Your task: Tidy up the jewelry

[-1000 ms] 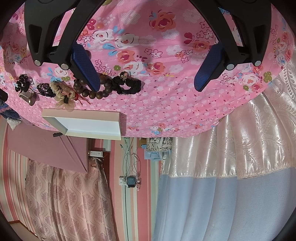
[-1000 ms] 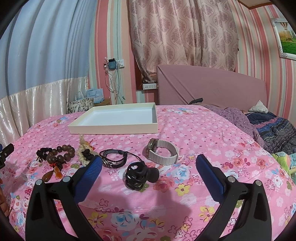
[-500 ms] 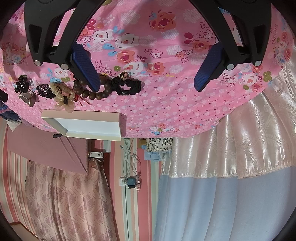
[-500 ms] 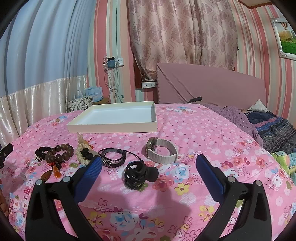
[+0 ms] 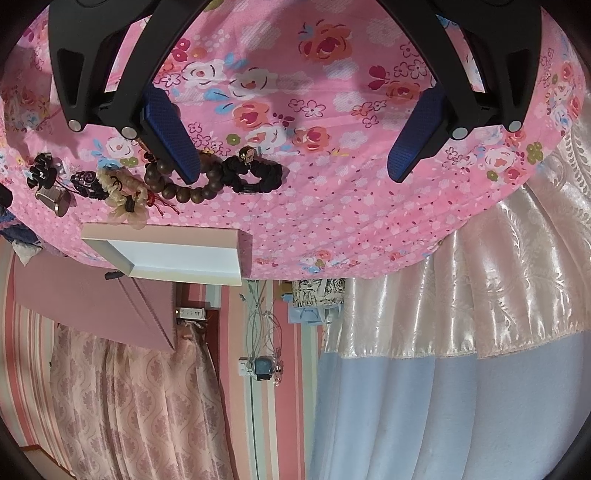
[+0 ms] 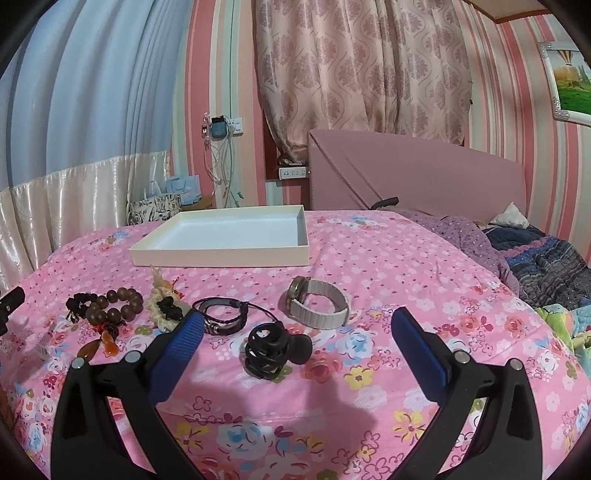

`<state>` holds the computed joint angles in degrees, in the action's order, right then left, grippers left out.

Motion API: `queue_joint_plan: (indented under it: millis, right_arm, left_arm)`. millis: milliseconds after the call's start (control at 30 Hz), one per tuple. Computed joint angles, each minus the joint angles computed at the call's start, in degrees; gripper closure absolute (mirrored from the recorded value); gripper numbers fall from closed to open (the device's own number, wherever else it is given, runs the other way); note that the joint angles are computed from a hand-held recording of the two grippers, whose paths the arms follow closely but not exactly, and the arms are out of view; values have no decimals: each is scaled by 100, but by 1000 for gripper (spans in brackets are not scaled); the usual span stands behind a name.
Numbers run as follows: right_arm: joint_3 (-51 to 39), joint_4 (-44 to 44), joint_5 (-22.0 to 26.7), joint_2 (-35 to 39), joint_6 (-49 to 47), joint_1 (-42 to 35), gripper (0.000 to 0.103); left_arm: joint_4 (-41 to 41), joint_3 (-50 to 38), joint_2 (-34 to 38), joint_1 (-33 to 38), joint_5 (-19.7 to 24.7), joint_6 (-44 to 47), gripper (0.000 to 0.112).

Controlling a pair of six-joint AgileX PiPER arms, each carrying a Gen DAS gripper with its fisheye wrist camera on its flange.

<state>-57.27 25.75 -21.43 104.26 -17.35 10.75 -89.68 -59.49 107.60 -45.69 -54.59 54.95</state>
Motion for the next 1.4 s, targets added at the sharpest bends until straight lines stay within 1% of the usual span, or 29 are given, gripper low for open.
queue_joint_plan:
  millis: [33,400,600,767,967,1133,1233,1400]
  right_arm:
    - [-13,115,-1,-1,-119,25,2]
    - [-72,214,73,7,-221,30,2]
    - [-133,279,142,46,-254,-6,2]
    - [-98,615,17,45,-558,52,2]
    - [-171,931,104,71,-869,67,2]
    - [-67,603,26,16,-526,38,2]
    - [-144,731,117,58,-671,46,2]
    - [-354,1019,423,149,-984,10,2]
  left_arm:
    - [-22,-26,13,1,2,38,12]
    - [-53,-44,20,-21,-55,0,12]
    - [-173,-119,24,32,44,200,12]
    - [-171,-112,19,12,-2,219,12]
    - [-281,-189,57,19,-6,384,12]
    - [-425,-272,75,126,194,567,12]
    - [-384,-217,46,171,252,438,12]
    - [-431,-225,50,195,265,400,12]
